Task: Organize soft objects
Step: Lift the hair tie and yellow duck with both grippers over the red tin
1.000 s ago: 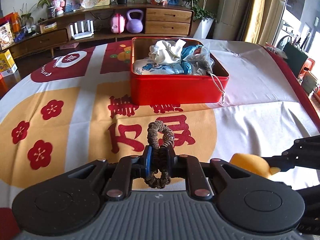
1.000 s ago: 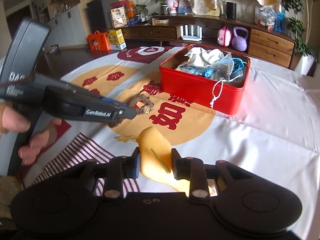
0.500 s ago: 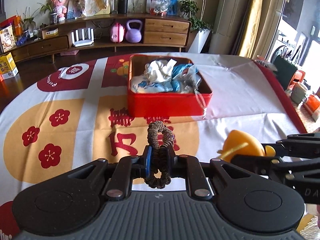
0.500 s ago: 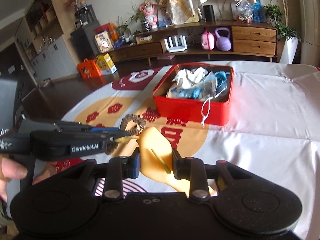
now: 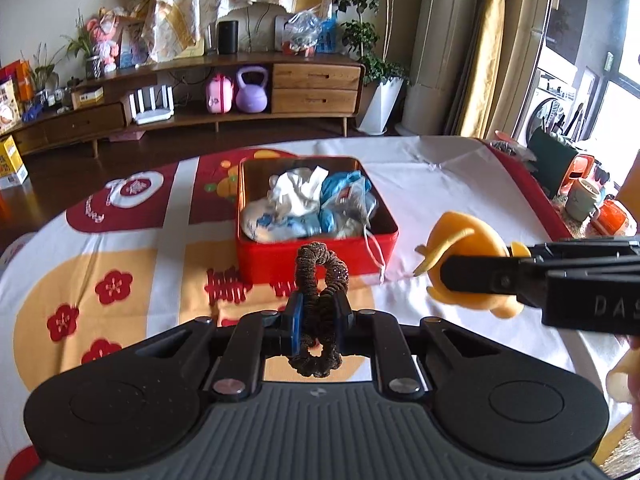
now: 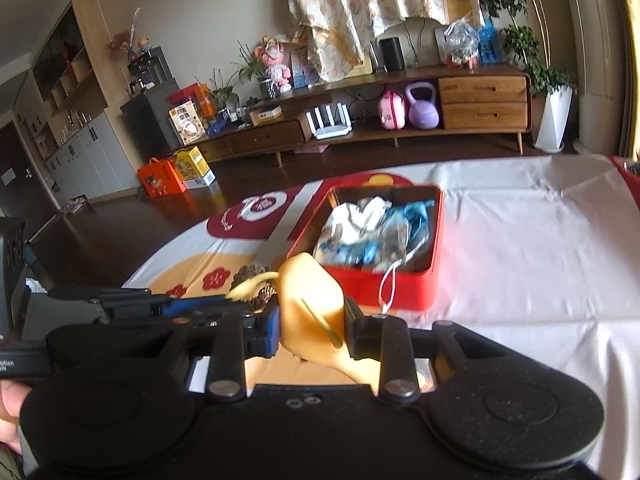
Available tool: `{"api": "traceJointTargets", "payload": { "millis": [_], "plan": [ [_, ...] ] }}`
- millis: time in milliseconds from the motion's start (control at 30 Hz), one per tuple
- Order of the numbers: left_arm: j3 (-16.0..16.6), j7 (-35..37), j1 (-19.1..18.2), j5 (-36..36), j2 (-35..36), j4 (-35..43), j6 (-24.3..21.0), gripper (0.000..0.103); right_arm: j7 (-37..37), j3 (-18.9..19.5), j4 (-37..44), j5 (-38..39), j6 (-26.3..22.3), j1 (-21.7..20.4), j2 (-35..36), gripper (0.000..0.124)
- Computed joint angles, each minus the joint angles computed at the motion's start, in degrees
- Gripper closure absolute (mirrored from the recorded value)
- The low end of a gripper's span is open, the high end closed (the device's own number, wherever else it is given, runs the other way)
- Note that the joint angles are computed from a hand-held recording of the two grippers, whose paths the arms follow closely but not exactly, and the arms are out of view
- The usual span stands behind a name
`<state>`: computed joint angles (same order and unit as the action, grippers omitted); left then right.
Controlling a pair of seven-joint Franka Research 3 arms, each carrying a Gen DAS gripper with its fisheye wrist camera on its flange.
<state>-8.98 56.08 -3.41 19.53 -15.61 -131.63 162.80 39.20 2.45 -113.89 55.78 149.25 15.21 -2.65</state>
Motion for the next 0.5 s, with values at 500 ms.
{"api": "traceJointTargets", "payload": {
  "millis": [500],
  "plan": [
    [0.6, 1.7, 1.6, 3.4, 8.0, 9.9, -0.2, 0.088, 6.7, 2.1, 14.9, -5.6, 1.9, -2.0, 11.5, 0.093]
  ]
}}
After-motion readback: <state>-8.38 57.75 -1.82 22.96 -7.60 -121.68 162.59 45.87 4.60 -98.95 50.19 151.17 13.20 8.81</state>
